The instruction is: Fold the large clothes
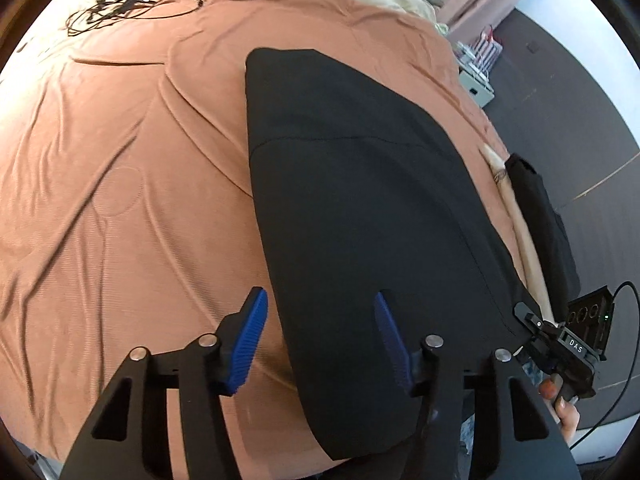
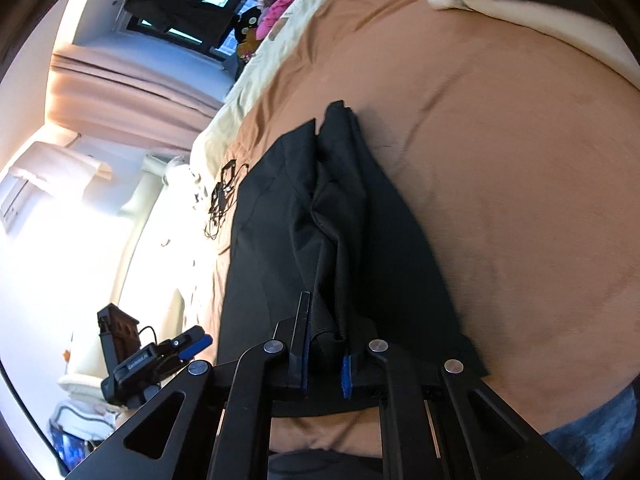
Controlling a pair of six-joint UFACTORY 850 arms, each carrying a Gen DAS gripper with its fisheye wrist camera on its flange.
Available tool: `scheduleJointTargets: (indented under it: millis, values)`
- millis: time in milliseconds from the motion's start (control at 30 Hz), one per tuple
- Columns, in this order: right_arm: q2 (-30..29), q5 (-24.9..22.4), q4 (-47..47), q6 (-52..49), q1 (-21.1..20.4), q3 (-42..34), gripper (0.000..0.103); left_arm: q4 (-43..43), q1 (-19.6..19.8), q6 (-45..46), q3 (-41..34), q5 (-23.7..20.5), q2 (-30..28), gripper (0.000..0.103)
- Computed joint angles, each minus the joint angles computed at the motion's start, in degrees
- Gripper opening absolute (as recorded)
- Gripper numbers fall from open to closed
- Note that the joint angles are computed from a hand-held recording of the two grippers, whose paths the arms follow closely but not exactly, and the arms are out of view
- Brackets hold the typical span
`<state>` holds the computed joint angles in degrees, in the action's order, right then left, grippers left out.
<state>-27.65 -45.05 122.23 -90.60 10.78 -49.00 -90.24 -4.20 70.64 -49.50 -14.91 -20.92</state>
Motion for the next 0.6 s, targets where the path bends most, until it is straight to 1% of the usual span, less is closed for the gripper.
scheduleJointTargets:
  millis: [33,67,100,133,300,400,433,500,533,567,600]
  values:
    - [-0.1,-0.1,0.3,-0.4,-0.2,0.3,0.011,1.0,-0.4,-0.8,-0.2,0.4,-0.2,0.054]
    - [-0.2,-0.1,0.8,-0.9,-0.3,0.6,0.011,2.2,-0.7,-1.8,-0.4,0.5,-0.6,0.045]
    - [-0.3,0.1,1.0,-1.0,-0.3,0.6,0.011,4.8,-0.8,-4.2,-0.8,-0.3,-1.3,0.041]
    - [-0.6,0.2,1.2,-1.2,-0.3,0.9,0.011,6.8,-0.9,-6.2,-1.1,-1.0,-1.9,0.040]
    - [-1.5,0.6,2.3,-2.4,-0.2,2.2,0.010,10.1,-1.8,-8.8,-0.3,-0.2,-2.6,0.037]
    - [-1.5,1.0,2.5,-3.0,-0.5,2.7,0.010,10.1,-1.9,-8.6,0.2,-0.4,-2.2,0.037]
    - [-1.4,1.7,2.3,-2.8,-0.4,2.6,0.010,10.3,-1.9,-8.5,0.3,-0.5,-1.9,0.037]
    - [-0.4,4.5,1.2,-2.0,-0.1,2.3,0.012,10.8,-1.6,-8.7,0.4,-0.3,-1.2,0.037]
    - [0.5,6.3,0.5,-1.7,0.1,2.1,0.018,10.3,-1.5,-8.2,0.5,0.2,-0.8,0.037]
    - [1.1,6.8,0.4,-2.1,0.0,2.2,0.027,8.5,-1.3,-6.2,0.6,0.6,-0.3,0.037]
    - [1.7,8.2,-0.1,-2.2,-0.1,2.1,0.042,7.9,-1.1,-5.4,0.6,0.7,-0.1,0.037]
